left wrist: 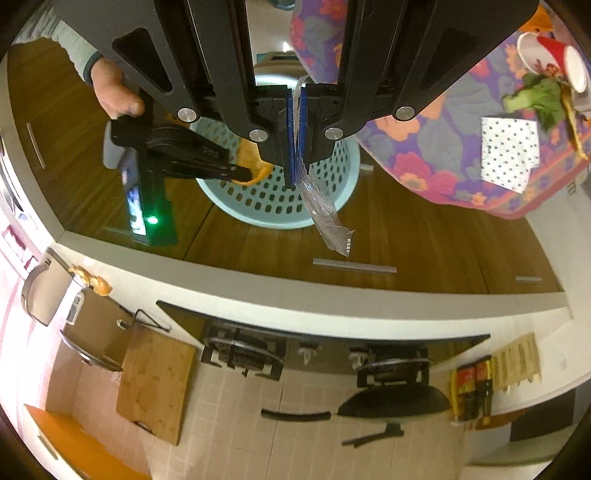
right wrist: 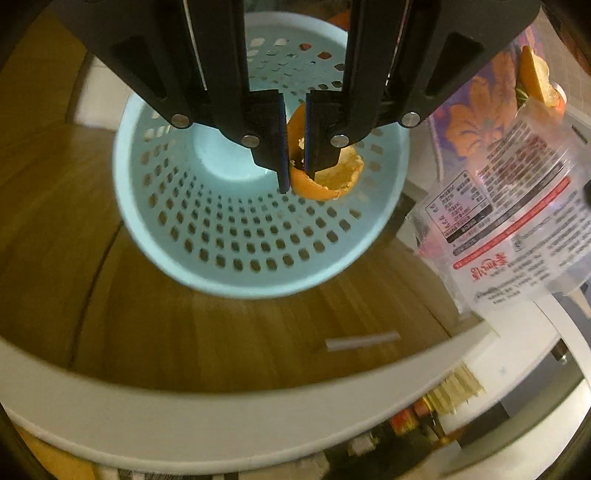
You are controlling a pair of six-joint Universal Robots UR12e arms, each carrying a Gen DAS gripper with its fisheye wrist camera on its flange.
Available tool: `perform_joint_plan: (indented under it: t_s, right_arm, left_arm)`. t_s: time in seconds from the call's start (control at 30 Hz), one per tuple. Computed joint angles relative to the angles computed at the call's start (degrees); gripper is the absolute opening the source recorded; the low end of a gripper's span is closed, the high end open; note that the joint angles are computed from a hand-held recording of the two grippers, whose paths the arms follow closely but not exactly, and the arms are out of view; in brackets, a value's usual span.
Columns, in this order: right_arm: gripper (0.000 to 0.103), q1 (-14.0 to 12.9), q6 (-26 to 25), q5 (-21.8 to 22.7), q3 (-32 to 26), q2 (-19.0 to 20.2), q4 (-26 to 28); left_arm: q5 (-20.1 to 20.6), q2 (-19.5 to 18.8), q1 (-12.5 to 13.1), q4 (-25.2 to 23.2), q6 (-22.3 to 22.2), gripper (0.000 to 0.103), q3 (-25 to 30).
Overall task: Collect trash
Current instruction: 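Carry both items over the blue basket and open both tools to drop them, then grasp the orange paper cup with the left tool while the right tool grasps the orange peel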
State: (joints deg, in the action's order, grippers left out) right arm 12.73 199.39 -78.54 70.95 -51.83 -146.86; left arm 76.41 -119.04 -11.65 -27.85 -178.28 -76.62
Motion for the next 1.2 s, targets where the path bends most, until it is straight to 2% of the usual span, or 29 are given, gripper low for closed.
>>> perform_joint_plan:
  t_s: [0.07, 0.17, 0.2, 0.27, 0.33, 0.47, 0.53, 0.57, 0.6, 0.63, 0.8, 0.9, 0.93, 0.97, 1.03, 1.2]
  right_arm:
    - [0.011, -0.1, -1.2, 1.2, -1.2, 0.8, 2.0]
    - [0.014, 0.2, -2.2, 0.7, -1.9, 1.3, 3.7]
    - [0.016, 0.1, -2.2, 0.9, -1.7, 1.2, 3.4]
    - [0.028, 0.0, -2.1, 1.3, -1.2, 0.9, 2.4]
    - [0.036, -0.1, -2.1, 0.8, 0.0, 0.4, 1.0]
    - [0.037, -1.0, 0.3, 1.4, 2.5, -1.1, -2.0]
    - [0.037, -1.4, 2.1, 0.7, 3.8, -2.0, -3.5]
    - [0.037, -1.5, 2.5, -0.7, 4.4, -2.6, -4.0]
    - [0.037, -1.6, 3.0, -1.8, 4.9, -3.1, -4.5]
    - [0.038, -1.8, 3.4, -2.1, 5.7, -3.6, -5.1]
    - [0.038, -2.5, 4.5, -2.2, 8.5, -5.7, -7.9]
    - [0.042, -2.4, 4.1, -2.6, 9.4, -6.4, -9.8]
    - [0.042, -2.2, 3.5, -2.8, 9.3, -6.3, -10.4]
    - [0.042, -2.0, 2.8, -3.2, 9.5, -6.3, -11.4]
    - [0.042, -1.2, 1.9, -3.9, 9.2, -6.0, -12.7]
    - [0.044, 0.4, -1.4, -3.5, 7.6, -5.9, -13.6]
  left_arm:
    - [0.1, -0.4, 0.0, -0.1, -0.1, 0.000, 0.4]
    - [-0.1, -1.2, 0.0, -0.9, -0.9, 0.000, 1.2]
    - [-0.1, -1.4, -0.1, -1.1, -0.9, 0.000, 1.5]
    - [0.8, -1.8, -0.5, -2.0, -0.8, 0.000, 2.1]
    - [1.2, -2.0, -0.7, -2.2, -0.6, 0.000, 2.2]
    - [-0.4, -2.7, -0.8, -2.8, -0.9, 0.001, 2.9]
    - [-1.3, -3.1, -1.2, -3.4, 0.3, 0.010, 3.2]
    - [0.1, -3.3, -1.7, -3.9, 1.2, 0.034, 3.4]
    - [1.8, -3.4, -2.1, -3.3, 1.4, 0.054, 3.3]
    - [3.6, -3.5, -2.6, -1.9, 1.6, 0.056, 2.9]
    - [5.4, -3.1, -2.8, -1.6, 1.7, 0.055, 1.9]
    - [5.9, -2.0, -2.4, 0.5, 1.2, 0.055, -0.2]
    - [5.5, -1.3, -1.9, 3.5, 1.1, 0.055, -2.2]
    - [5.8, -1.1, -1.7, 4.2, 0.9, 0.055, -2.9]
    - [5.1, -0.3, -0.9, 2.9, 0.5, 0.047, -3.8]
    - [4.4, 2.6, 0.4, 7.2, -0.7, 0.052, -6.7]
